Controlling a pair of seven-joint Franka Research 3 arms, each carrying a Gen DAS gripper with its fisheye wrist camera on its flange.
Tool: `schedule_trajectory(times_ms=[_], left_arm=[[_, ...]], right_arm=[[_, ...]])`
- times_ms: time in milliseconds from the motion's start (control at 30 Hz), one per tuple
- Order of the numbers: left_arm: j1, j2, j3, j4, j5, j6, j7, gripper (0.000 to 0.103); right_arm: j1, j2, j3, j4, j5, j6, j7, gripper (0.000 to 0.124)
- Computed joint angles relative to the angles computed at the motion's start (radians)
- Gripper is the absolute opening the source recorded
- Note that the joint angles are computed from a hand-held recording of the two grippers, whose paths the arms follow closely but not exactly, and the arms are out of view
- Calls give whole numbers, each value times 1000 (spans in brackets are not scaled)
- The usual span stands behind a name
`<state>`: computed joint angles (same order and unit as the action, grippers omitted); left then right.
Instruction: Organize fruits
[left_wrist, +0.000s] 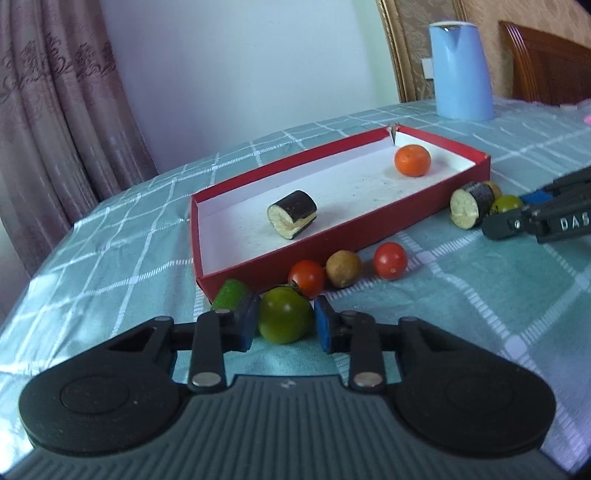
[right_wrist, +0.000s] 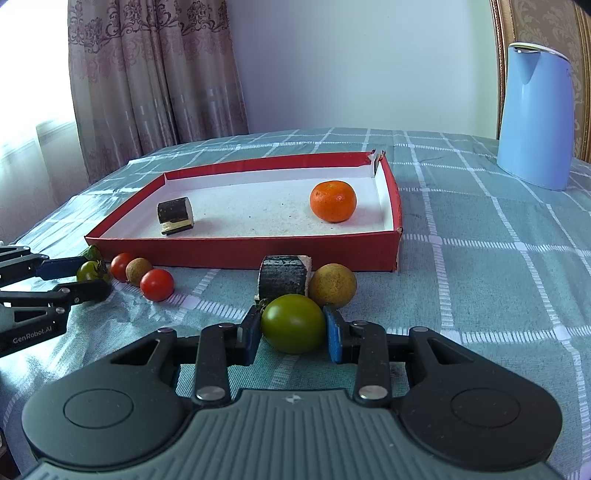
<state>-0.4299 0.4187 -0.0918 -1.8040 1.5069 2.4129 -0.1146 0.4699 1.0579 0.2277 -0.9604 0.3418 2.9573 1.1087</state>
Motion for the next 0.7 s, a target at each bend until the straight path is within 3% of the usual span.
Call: schedule_trajectory(times_ms=[200, 433, 700], left_arm=[[-15, -6, -1, -18, 44, -33, -88, 29], [1, -30, -11, -47, 75, -11, -166, 28], [12, -52, -22, -72, 136, 5, -238, 28]], right_arm=[[-3, -3, 7, -8, 4, 10, -2, 34], [-47, -46, 86, -113, 26, 118, -82, 34], [-55, -49, 100, -132, 36, 167, -81, 34]])
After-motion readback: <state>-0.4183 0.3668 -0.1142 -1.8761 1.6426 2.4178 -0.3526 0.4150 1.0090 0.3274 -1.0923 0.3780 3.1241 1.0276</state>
